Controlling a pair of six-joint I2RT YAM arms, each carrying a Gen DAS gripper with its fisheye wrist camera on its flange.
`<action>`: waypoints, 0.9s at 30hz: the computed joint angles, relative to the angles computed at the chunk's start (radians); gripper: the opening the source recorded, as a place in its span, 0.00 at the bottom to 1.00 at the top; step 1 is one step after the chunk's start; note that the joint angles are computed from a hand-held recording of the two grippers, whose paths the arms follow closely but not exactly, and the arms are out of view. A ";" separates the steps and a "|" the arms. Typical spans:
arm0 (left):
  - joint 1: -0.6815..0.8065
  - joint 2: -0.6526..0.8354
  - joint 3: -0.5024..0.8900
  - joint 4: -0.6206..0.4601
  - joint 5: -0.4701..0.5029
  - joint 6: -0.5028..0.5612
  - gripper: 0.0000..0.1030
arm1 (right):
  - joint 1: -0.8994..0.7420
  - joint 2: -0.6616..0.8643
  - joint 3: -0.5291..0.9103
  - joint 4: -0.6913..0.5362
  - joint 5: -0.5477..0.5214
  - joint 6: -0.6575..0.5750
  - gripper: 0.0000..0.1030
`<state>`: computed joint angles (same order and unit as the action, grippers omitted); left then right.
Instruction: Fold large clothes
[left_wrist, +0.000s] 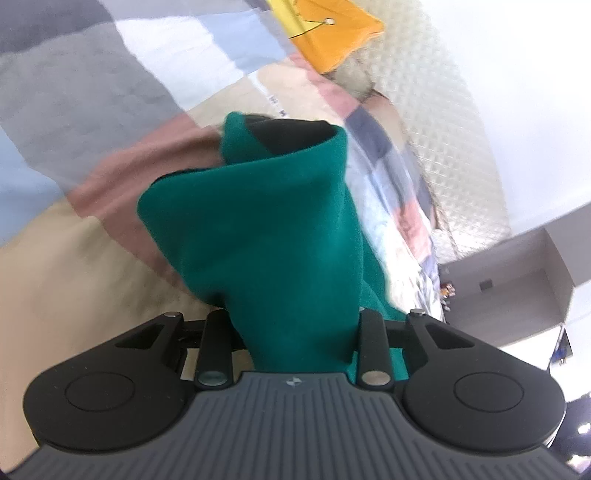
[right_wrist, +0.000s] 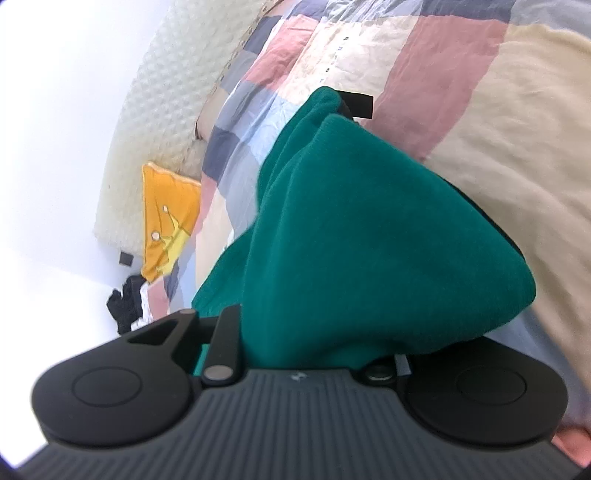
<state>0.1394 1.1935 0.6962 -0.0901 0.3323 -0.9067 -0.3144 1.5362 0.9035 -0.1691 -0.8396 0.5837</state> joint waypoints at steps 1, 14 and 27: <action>0.003 -0.048 -0.005 -0.037 0.006 0.007 0.33 | -0.016 -0.025 -0.002 -0.045 -0.014 -0.023 0.29; -0.022 -0.568 -0.018 -0.589 -0.007 0.003 0.35 | -0.218 -0.190 0.117 -0.764 -0.111 -0.446 0.33; 0.000 -0.512 0.030 -0.566 0.021 -0.112 0.47 | -0.290 -0.137 0.151 -0.894 -0.260 -0.475 0.67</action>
